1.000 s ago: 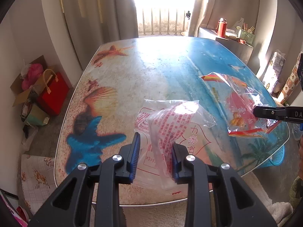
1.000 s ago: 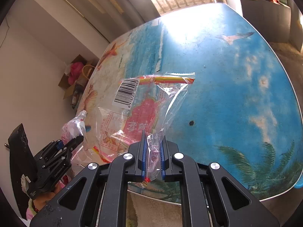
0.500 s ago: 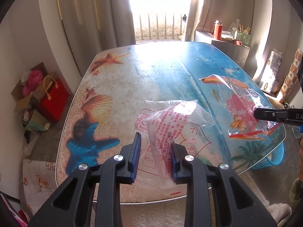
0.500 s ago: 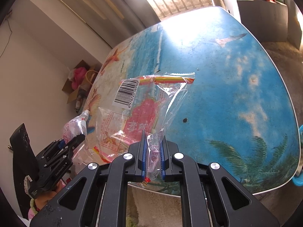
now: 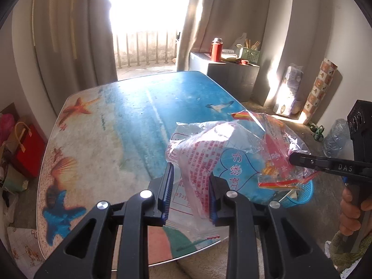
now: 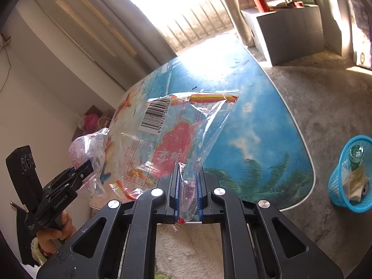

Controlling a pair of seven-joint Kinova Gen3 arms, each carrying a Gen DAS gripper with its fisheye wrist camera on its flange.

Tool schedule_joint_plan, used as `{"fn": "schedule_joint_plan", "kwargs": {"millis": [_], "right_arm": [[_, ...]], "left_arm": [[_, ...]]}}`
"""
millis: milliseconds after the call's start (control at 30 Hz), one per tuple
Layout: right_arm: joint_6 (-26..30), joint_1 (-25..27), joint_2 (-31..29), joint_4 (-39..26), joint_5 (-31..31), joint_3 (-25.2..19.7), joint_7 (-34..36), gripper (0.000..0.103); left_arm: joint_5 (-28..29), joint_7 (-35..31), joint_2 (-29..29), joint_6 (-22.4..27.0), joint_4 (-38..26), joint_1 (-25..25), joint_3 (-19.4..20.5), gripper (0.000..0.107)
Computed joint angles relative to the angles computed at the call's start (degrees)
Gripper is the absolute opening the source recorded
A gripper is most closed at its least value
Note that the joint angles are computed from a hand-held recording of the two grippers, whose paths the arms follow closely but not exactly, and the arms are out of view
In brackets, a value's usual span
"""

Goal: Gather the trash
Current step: 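Carry both bags over the blue wastebasket with both tools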

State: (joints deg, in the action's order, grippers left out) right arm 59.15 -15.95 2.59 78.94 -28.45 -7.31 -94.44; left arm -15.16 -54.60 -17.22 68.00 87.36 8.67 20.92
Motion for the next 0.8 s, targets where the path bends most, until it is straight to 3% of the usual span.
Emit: {"fn": "schedule_joint_plan", "kwargs": {"millis": [100, 333, 533, 800], "right_arm": [[-1.05, 2.43, -3.39, 4.3, -1.51, 2.15, 0.65, 0.01], [-1.77, 8.54, -10.24, 12.62, -2.19, 8.67, 1.24, 0.01], [-1.96, 13.55, -15.02, 18.16, 1.53, 13.14, -1.26, 0.01], [-2.09, 19.15, -15.05, 22.82, 5.49, 17.53, -3.41, 0.01]], "left_arm": [[0.8, -1.54, 3.93, -1.49, -3.42, 2.09, 1.27, 0.018], [-3.32, -1.79, 15.59, -4.18, -11.8, 10.19, 4.73, 0.016], [-1.6, -3.09, 24.74, -5.71, -18.6, 16.98, 3.84, 0.015], [-1.82, -7.49, 38.23, -3.5, -32.88, 27.48, 2.29, 0.015]]}}
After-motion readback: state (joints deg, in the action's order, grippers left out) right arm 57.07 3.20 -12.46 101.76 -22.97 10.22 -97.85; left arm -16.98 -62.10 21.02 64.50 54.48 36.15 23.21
